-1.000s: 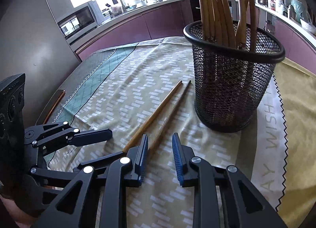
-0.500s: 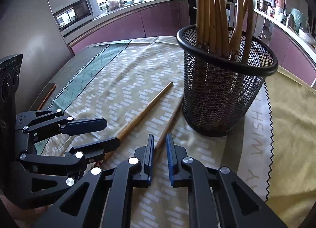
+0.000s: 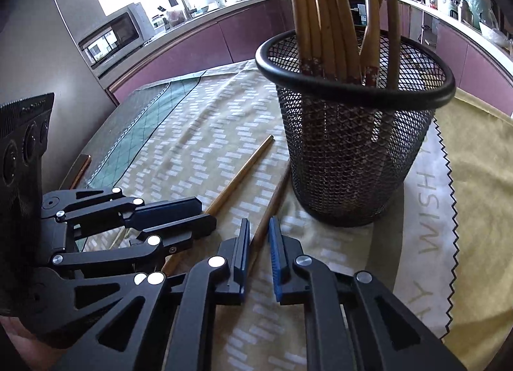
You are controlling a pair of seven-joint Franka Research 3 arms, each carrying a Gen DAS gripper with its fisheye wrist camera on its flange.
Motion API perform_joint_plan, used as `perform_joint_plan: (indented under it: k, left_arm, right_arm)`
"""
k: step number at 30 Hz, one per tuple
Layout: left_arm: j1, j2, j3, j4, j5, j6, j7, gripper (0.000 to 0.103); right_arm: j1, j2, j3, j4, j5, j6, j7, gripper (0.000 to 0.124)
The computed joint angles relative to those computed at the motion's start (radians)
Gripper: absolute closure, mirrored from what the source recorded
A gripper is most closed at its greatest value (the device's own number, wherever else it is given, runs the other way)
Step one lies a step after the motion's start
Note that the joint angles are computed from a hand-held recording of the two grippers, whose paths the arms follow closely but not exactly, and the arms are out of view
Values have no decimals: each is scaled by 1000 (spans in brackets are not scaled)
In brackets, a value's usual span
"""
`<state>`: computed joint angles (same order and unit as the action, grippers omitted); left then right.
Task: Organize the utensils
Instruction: 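Close the left gripper on a chopstick while the right gripper grasps the other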
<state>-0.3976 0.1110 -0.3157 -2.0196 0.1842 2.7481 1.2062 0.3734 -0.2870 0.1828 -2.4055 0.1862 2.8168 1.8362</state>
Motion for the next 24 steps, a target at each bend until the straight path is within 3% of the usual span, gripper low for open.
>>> perform_joint_plan:
  k: [2, 24]
  left_arm:
    - [2, 0, -2, -1, -17, 2, 0, 94]
    - [-2, -134, 7, -109, -109, 105, 26, 95]
  right_arm:
    - [8, -7, -8, -8, 15, 8, -10, 115]
    - [69, -154, -36, -95, 150, 90, -175, 118]
